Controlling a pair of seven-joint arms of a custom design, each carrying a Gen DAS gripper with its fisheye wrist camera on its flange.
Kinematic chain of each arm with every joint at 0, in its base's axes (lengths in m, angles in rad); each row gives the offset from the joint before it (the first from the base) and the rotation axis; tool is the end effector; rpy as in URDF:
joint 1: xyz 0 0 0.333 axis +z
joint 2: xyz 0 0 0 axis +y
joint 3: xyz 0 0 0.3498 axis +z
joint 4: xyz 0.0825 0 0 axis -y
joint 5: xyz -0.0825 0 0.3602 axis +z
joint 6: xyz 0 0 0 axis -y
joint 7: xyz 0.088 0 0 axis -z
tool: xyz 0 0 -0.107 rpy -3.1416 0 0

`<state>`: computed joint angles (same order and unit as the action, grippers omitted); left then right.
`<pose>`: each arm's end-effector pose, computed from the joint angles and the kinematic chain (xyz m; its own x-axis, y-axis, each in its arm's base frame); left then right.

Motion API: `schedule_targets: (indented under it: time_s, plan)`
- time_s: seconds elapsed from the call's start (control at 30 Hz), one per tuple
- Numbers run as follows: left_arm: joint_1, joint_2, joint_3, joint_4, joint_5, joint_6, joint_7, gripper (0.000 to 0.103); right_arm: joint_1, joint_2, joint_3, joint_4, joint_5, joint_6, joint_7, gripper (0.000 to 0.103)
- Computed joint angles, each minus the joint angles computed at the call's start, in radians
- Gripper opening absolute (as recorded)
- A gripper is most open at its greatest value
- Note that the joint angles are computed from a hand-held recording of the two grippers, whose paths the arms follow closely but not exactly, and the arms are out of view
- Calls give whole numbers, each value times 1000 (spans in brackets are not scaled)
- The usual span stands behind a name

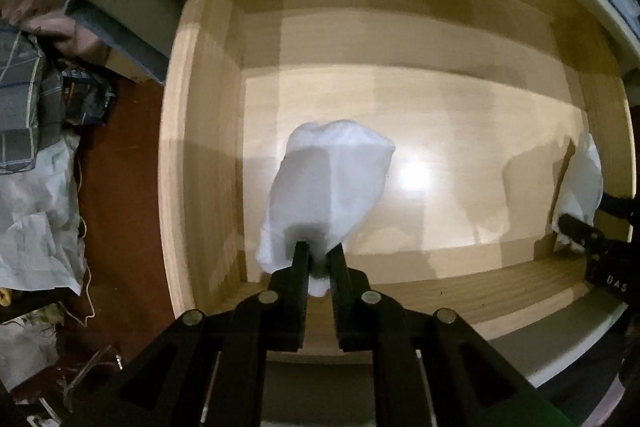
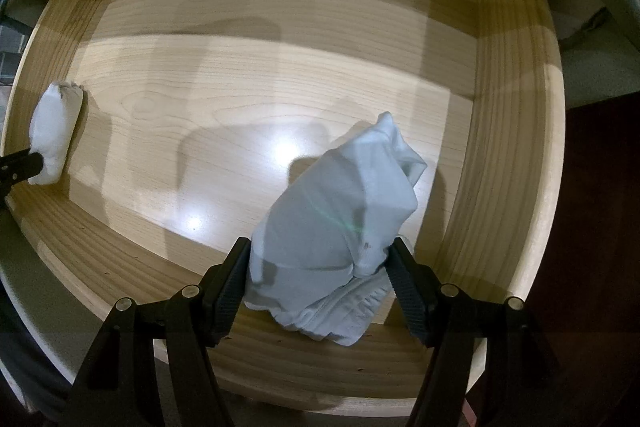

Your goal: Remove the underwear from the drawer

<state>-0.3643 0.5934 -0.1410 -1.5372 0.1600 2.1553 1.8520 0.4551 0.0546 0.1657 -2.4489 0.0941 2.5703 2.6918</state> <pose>0.6276 -0.3187 0.3538 -0.7480 -0.6607 -0.0635 -0.6613 0.7500 -0.0130 0.3891 0.2762 0.3370 -0.5456 -0.8336 -0.0864 -0.8378 0.5452 0.0305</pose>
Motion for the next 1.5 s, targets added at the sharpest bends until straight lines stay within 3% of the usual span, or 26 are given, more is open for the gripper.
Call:
schedule_targets:
  time_s: [0.1, 0.27, 0.43, 0.87, 1.23, 1.3, 1.5]
  plan:
    - [10, 13, -7, 15, -9, 11, 32, 20, 0, -1, 0, -1, 0, 1, 2, 65]
    - [17, 11, -22, 16, -37, 7, 85, 44, 0, -2, 1, -1, 2, -2, -1, 65]
    - [0, 28, -14, 39, -38, 9, 85, 58, -1, -2, 0, -1, 3, -6, -4, 65]
    - [-51, 102, 13, 141, 39, -6, 98, 63, -1, -1, 0, 0, 3, -5, -3, 65]
    - [-77, 117, 20, 131, 70, -13, 54, 63, -3, -2, -1, 1, 2, -9, -4, 66]
    - [-77, 119, 24, 130, 72, -12, 45, 54, -3, -3, -1, -2, 2, -7, -5, 66]
    - [-61, 101, 14, 112, 48, -10, 34, 42, -3, -2, -1, -2, 3, -8, -6, 66]
